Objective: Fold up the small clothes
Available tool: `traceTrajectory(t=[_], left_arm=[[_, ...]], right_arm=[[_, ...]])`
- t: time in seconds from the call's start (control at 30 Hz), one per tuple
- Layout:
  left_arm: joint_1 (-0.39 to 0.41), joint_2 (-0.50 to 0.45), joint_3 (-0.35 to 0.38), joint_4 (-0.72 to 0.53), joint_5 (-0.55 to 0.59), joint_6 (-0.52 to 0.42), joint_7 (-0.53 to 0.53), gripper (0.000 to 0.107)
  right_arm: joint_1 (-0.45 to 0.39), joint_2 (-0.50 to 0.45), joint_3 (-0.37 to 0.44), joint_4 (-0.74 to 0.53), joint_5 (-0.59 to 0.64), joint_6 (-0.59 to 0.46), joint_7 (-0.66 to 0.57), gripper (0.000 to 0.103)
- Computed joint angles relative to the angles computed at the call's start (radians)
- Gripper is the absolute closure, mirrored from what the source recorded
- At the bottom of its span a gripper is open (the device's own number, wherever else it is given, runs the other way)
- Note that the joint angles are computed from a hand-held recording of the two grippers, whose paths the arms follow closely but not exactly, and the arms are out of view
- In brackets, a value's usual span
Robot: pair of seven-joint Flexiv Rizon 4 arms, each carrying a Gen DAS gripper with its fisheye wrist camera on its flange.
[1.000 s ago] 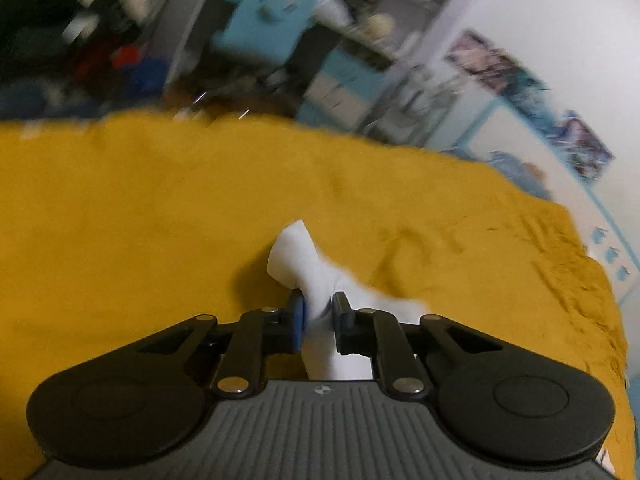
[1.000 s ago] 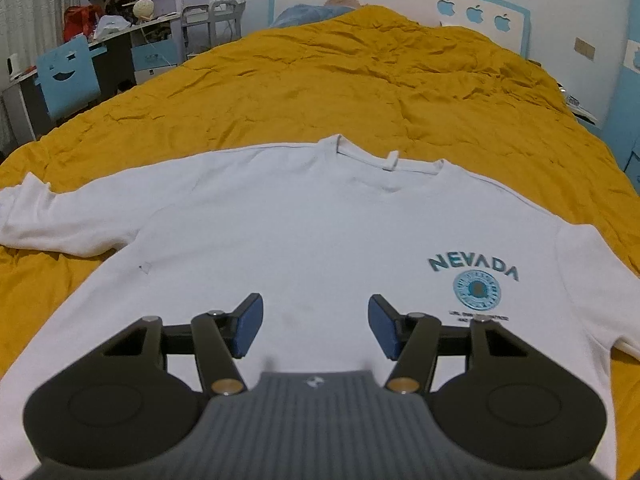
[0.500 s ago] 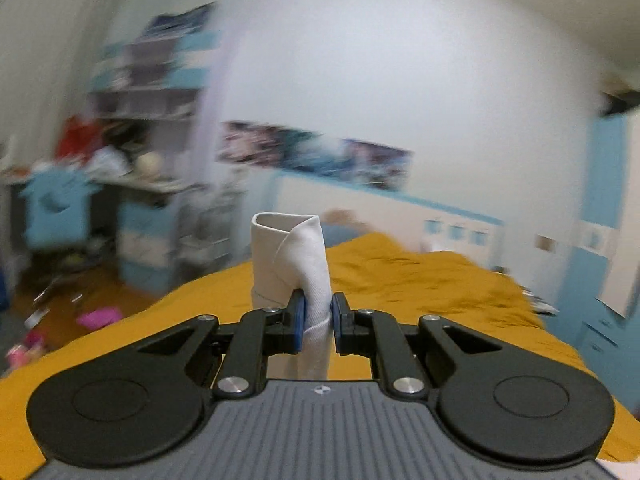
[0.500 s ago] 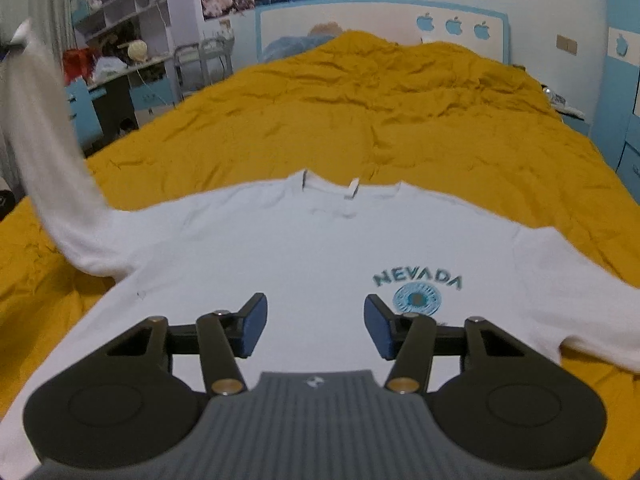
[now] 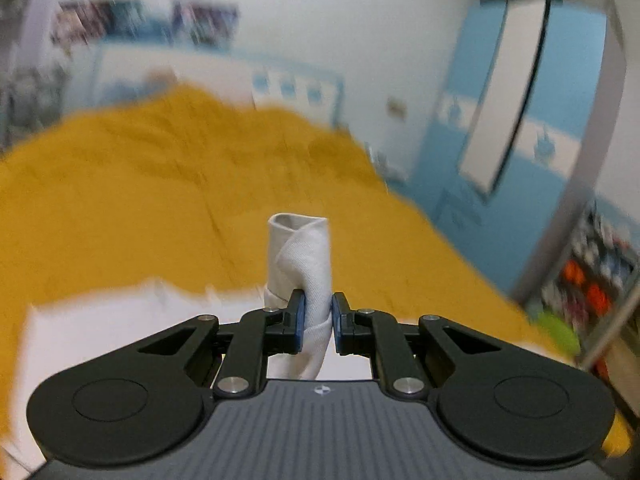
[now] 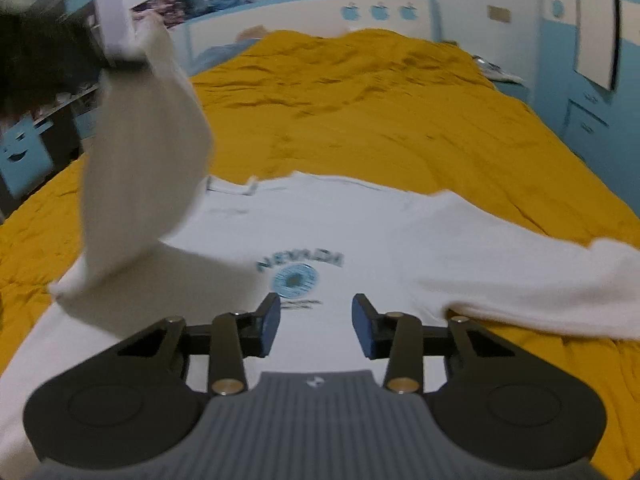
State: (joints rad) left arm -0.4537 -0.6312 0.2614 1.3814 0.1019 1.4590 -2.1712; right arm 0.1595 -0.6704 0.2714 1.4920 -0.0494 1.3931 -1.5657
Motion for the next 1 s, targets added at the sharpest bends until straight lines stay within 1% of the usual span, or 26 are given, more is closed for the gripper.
traceTrajectory(t=[0.1,0.13,0.2,0.23,0.27,0.33,0.37,0.4,0.47,0.5,0.53,0.57,0.67,0.73,0.77,0.8,0.9,0.93,1.0], left_arm=[[0.101,-0.043,-0.173,0.006,-0.067,-0.062,0.129,0.09],[0.121,-0.048,-0.213,0.018,-0.091,-0.08,0.163,0.09],[0.172,-0.038,-0.302,0.065,-0.148,-0.093,0.243,0.078],[0.197,-0.027,-0.339,0.095,-0.174,-0.086,0.283,0.066],[0.211,-0.016,-0.361,0.122,-0.195,-0.076,0.312,0.053],[0.25,0.026,-0.41,0.194,-0.234,-0.048,0.378,0.044],[0.295,0.05,-0.461,0.236,-0.261,-0.029,0.435,0.042],[0.324,0.073,-0.493,0.274,-0.284,-0.017,0.472,0.041],[0.345,0.119,-0.512,0.333,-0.318,-0.007,0.514,0.039],[0.373,0.15,-0.532,0.371,-0.339,0.001,0.549,0.039],[0.373,0.168,-0.525,0.396,-0.349,0.014,0.568,0.039],[0.361,0.199,-0.485,0.42,-0.352,0.008,0.576,0.039],[0.247,0.244,-0.272,0.411,-0.259,-0.055,0.483,0.039],[0.199,0.27,-0.144,0.405,-0.164,-0.108,0.394,0.039],[0.193,0.279,-0.106,0.399,-0.123,-0.131,0.351,0.039],[0.2,0.287,-0.083,0.401,-0.093,-0.141,0.313,0.039],[0.261,0.282,-0.071,0.416,-0.068,-0.126,0.236,0.039],[0.295,0.273,-0.09,0.429,-0.092,-0.105,0.225,0.039],[0.379,0.233,-0.162,0.47,-0.188,-0.014,0.214,0.039]], right_arm=[[-0.012,-0.006,-0.01,0.007,0.009,-0.004,0.013,0.067],[-0.012,-0.008,-0.015,0.009,0.01,-0.006,0.019,0.067],[-0.019,-0.015,-0.019,0.005,0.014,-0.017,0.028,0.067],[-0.023,-0.018,-0.017,0.003,0.016,-0.02,0.031,0.067],[-0.026,-0.022,-0.017,-0.001,0.019,-0.024,0.035,0.067],[-0.03,-0.032,-0.011,-0.014,0.027,-0.027,0.042,0.067],[-0.037,-0.039,0.001,-0.024,0.035,-0.029,0.041,0.067],[-0.046,-0.047,0.016,-0.039,0.046,-0.034,0.039,0.067],[-0.058,-0.068,0.047,-0.072,0.066,-0.042,0.028,0.067],[-0.063,-0.08,0.065,-0.093,0.075,-0.052,0.018,0.066],[-0.061,-0.091,0.071,-0.111,0.081,-0.063,0.013,0.066],[-0.059,-0.1,0.076,-0.129,0.088,-0.074,0.01,0.066],[-0.042,-0.144,0.072,-0.208,0.108,-0.116,0.019,0.066],[-0.021,-0.183,0.048,-0.278,0.115,-0.162,0.052,0.066],[-0.015,-0.204,0.042,-0.316,0.122,-0.19,0.068,0.066],[-0.01,-0.23,0.034,-0.362,0.128,-0.222,0.087,0.066],[0.009,-0.291,0.006,-0.465,0.134,-0.288,0.116,0.066],[0.01,-0.308,0.007,-0.496,0.14,-0.305,0.114,0.066],[0.005,-0.343,0.025,-0.555,0.167,-0.332,0.103,0.066]])
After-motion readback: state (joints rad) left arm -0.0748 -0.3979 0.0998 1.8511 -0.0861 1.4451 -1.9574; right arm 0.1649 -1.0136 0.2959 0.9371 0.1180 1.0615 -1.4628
